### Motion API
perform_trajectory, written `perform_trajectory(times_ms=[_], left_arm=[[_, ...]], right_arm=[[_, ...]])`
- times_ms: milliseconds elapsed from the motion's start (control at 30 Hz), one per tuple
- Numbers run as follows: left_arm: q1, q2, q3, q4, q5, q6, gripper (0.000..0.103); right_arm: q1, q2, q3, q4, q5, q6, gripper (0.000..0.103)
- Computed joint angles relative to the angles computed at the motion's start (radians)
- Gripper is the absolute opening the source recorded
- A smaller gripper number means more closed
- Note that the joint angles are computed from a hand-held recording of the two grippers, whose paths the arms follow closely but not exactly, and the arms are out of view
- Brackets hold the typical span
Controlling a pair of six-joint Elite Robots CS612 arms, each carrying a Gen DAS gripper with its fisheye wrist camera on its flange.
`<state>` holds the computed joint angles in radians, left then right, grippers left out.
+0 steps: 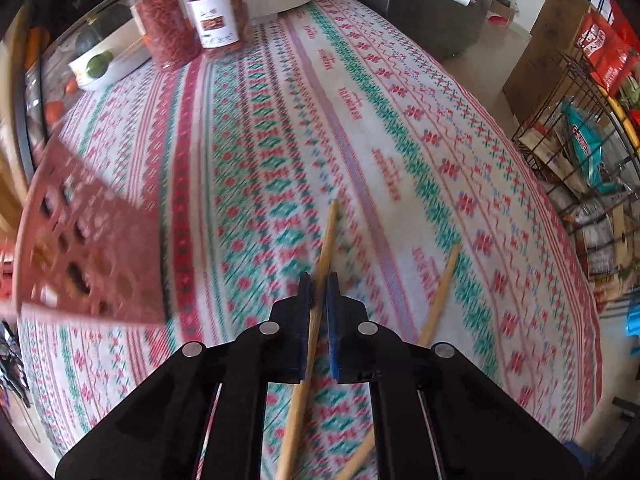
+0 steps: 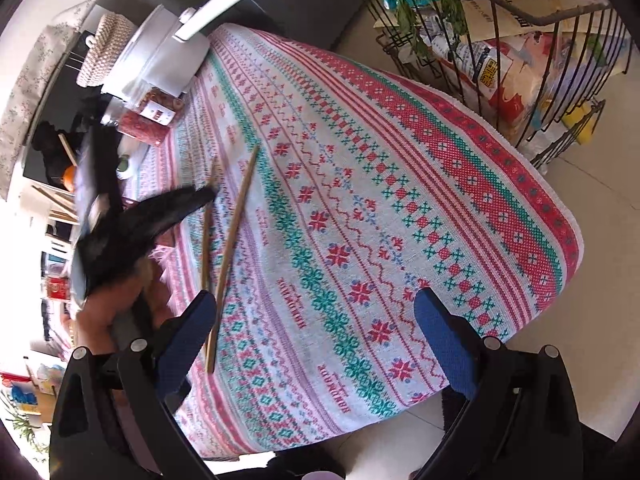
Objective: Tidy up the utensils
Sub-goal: 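Grasp a bamboo chopstick with the left tool while the right tool grasps the last one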
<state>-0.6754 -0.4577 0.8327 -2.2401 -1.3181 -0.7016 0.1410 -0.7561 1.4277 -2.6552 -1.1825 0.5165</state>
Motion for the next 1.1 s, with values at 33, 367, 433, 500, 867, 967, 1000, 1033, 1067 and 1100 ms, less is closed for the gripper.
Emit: perform_trajectory(times_ms=[33, 367, 433, 500, 867, 967, 1000, 1033, 1067, 1100], left_arm=[[0.000, -0.015, 0.032, -0.020, -0.002, -0.002, 0.005], [-0.015, -0.249, 0.466, -0.283, 0.054, -0.072, 0.005], [-0.015, -0.293, 0.543, -0.337, 0.074, -0.111, 0.005], [-0.013, -0.327, 0.603, -0.384, 0.093, -0.160, 0.005], [-0.007, -0.406, 0.738, -0.453, 0.221, -0.277, 0.005], [-0.006, -0.411, 0.743, -0.486, 0.222, -0.275, 0.005], [-0.008, -0.412, 0.742, -0.493, 0.227, -0.273, 0.005], [-0.010, -0.411, 0.740, -0.497, 0.233, -0.269, 0.005], [-0.011, -0.410, 0.737, -0.499, 0.237, -0.265, 0.005], [-0.013, -0.410, 0.738, -0.502, 0.240, -0.262, 0.005]], right_arm=[[0.002, 0.002, -0.005, 0.006, -0.012, 0.001, 0.096], [0.065, 0.065, -0.145, 0.087, -0.243, -0.084, 0.096], [0.076, 0.087, -0.195, 0.118, -0.267, -0.091, 0.096], [0.084, 0.107, -0.236, 0.136, -0.295, -0.077, 0.096], [0.124, 0.267, -0.521, 0.377, -0.434, -0.124, 0.096], [0.137, 0.279, -0.537, 0.371, -0.467, -0.168, 0.094], [0.142, 0.282, -0.538, 0.365, -0.488, -0.188, 0.093], [0.146, 0.281, -0.532, 0.348, -0.497, -0.204, 0.086], [0.147, 0.277, -0.523, 0.321, -0.494, -0.226, 0.072], [0.148, 0.275, -0.518, 0.309, -0.489, -0.245, 0.063]])
